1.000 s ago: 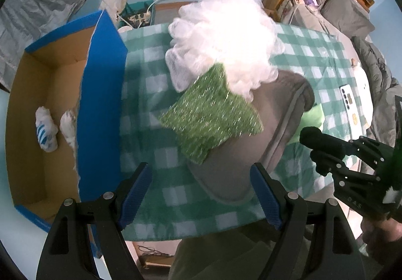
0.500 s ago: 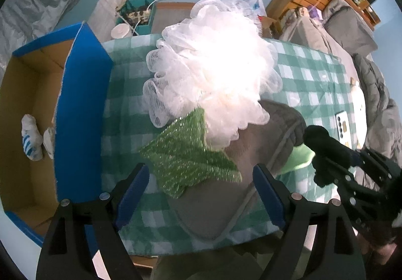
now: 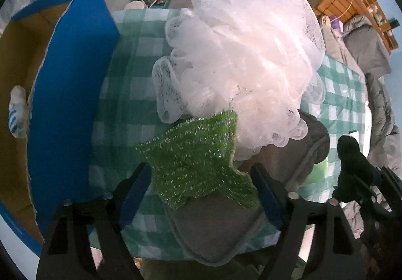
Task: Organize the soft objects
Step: 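Grasp the green glittery cloth with left gripper while right gripper holds the black sock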
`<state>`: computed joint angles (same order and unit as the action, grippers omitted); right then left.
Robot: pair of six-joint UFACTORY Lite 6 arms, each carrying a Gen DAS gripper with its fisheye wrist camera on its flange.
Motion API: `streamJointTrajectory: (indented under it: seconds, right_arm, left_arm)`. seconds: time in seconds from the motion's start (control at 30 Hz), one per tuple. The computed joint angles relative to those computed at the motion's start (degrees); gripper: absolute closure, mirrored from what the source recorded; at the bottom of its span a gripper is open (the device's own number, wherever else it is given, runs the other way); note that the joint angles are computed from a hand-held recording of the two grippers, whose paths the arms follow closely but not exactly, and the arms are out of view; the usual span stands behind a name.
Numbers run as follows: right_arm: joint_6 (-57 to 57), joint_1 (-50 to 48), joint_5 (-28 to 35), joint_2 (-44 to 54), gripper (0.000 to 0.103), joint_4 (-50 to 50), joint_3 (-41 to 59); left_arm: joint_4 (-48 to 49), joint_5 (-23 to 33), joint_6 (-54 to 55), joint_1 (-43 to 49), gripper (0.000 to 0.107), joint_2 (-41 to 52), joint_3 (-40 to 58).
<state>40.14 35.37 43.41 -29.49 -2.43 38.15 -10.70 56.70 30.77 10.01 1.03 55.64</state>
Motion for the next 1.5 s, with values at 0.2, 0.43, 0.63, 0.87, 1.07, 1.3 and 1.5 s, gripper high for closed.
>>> streamJointTrajectory:
  seconds: [0.2, 0.43, 0.63, 0.87, 1.07, 1.3, 1.5]
  right_arm:
    - [0.7, 0.5, -0.5, 0.1, 0.067, 0.0, 0.1]
    - [4.0, 2.7, -0.8, 1.0, 0.067, -1.6, 0.9]
    - [7.7, 5.3, -0.9, 2.1, 0.067, -3.4, 1.9]
    - [13.8, 9.1, -0.5, 3.4, 0.067, -6.8, 3.7]
    - [16.4, 10.8, -0.3, 4.7, 0.067, -8.3, 5.4]
    - [18.4, 12.4, 0.0, 7.4, 0.067, -9.9, 8.8]
    - [19.3, 13.8, 1.7, 10.7, 0.067, -11.6, 14.0]
  left_arm:
    - [-0.9, 2.1, 5.1, 3.3, 0.082, -0.1, -0.6]
    - [-2.4, 3.1, 12.4, 9.1, 0.1, -2.1, -0.4]
    - [-3.7, 2.9, 16.5, 10.8, 0.102, -3.7, 0.5]
    - [-4.6, 3.9, 19.8, 12.4, 0.102, -5.7, 1.2]
    - [-5.6, 6.5, 23.1, 16.1, 0.102, -6.3, 3.8]
    - [-6.5, 8.4, 26.0, 19.4, 0.102, -6.9, 6.7]
    - [-7.3, 10.5, 27.8, 22.0, 0.102, -6.2, 9.9]
